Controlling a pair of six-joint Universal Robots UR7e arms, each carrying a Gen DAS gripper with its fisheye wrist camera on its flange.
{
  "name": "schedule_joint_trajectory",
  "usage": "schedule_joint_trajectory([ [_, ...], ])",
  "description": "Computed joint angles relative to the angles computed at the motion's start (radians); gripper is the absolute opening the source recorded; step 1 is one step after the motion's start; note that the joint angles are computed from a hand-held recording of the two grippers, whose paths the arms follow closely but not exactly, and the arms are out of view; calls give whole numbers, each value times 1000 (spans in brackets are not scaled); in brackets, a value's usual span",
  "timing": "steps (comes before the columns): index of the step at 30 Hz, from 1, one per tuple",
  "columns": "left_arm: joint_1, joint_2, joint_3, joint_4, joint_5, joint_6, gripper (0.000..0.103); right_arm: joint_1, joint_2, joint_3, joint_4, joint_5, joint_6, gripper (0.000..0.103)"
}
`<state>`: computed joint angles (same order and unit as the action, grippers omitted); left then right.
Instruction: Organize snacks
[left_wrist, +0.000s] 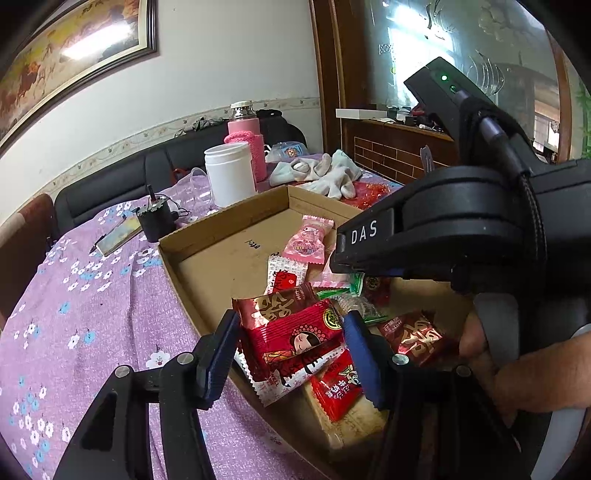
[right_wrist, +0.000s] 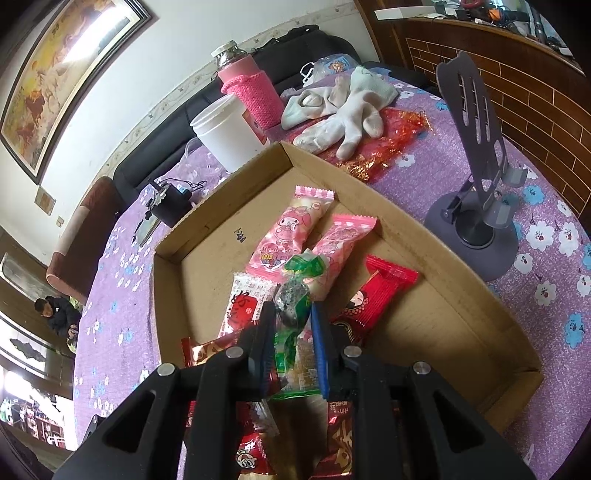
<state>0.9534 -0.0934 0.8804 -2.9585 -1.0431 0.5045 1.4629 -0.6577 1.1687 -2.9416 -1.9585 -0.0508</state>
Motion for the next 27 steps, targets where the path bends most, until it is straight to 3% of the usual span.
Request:
schedule_joint_trajectory([
  [7, -1, -4, 9, -24, -10, 9, 62, 4, -9, 16, -33, -2, 0, 34],
  [19, 4, -2, 5, -52, -4, -5, 75, 5, -10, 18, -47, -3, 1, 40],
  [27, 0, -1, 10, -89, 17, 2, 81, 11, -13, 28, -83, -18, -12, 51],
])
